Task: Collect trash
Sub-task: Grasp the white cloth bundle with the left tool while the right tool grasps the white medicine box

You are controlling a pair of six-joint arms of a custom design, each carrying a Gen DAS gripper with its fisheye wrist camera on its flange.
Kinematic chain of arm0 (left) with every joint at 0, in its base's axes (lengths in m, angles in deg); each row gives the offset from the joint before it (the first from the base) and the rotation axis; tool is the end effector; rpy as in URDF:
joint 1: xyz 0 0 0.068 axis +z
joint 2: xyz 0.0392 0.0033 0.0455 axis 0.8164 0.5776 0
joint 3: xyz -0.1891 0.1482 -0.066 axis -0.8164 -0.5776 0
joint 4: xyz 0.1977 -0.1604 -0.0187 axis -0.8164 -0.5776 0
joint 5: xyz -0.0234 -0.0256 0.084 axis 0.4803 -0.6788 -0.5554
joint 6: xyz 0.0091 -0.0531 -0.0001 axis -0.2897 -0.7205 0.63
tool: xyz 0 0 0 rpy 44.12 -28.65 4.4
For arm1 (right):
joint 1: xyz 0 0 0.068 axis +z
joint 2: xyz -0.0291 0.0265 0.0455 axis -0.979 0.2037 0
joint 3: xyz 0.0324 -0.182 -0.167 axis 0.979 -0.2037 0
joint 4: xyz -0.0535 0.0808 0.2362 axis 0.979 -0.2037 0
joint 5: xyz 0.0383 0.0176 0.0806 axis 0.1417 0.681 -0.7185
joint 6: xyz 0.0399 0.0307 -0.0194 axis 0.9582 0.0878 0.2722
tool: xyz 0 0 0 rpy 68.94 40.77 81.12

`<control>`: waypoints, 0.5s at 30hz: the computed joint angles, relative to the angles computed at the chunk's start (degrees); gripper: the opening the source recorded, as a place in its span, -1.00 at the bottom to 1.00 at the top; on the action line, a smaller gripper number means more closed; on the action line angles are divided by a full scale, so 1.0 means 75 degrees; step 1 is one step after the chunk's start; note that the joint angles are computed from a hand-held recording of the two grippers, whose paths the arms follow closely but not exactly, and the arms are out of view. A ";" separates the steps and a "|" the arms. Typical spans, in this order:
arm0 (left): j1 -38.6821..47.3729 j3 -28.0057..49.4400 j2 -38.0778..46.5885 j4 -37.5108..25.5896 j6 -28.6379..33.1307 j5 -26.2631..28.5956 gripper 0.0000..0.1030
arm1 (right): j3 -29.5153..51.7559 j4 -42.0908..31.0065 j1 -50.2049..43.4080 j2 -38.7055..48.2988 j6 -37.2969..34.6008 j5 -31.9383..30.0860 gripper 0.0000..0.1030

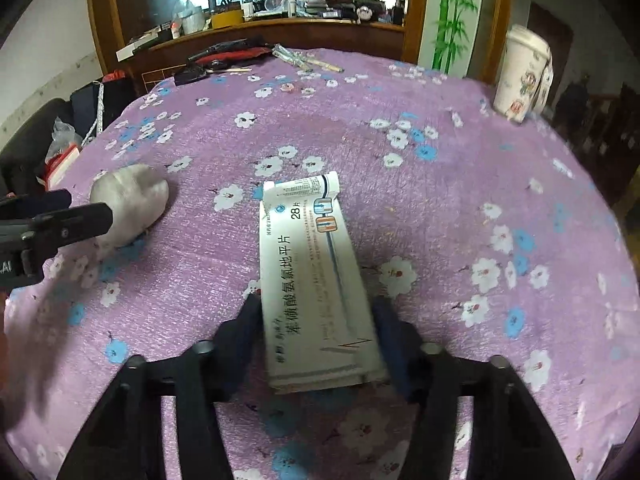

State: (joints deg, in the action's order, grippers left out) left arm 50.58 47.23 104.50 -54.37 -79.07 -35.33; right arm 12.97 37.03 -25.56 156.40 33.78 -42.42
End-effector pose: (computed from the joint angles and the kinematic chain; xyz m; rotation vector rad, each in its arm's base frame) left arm 0.1919 -0.0173 0.0466 0.2329 2.5242 -0.1158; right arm 0.1608 0.1865 0.0106 -0.1577 2.5038 0.0655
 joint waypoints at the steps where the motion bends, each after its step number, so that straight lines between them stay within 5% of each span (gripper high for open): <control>1: -0.0075 0.0026 0.0080 0.0058 -0.0042 -0.0064 0.65 | -0.0086 0.0134 -0.0016 -0.0030 0.0010 -0.0026 0.10; 10: -0.0661 0.0263 0.0972 0.0849 -0.0394 -0.0408 0.65 | -0.0671 0.0984 -0.0039 -0.0397 0.0059 0.0024 0.09; 12: -0.0873 0.0292 0.1274 0.1223 -0.0391 -0.0647 0.37 | -0.0798 0.1138 -0.0065 -0.0491 0.0053 -0.0004 0.09; 13: -0.0957 0.0426 0.1500 0.1223 -0.0376 -0.0761 -0.09 | -0.0862 0.1213 -0.0080 -0.0545 0.0049 -0.0018 0.09; 15: -0.0927 0.0573 0.1741 0.1231 -0.0376 -0.0658 -0.16 | -0.0950 0.1262 -0.0093 -0.0652 0.0096 -0.0010 0.09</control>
State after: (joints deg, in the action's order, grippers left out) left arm 43.63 51.52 117.56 -45.14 -81.89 -40.27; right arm 5.85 46.50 -26.26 151.51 34.50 -42.49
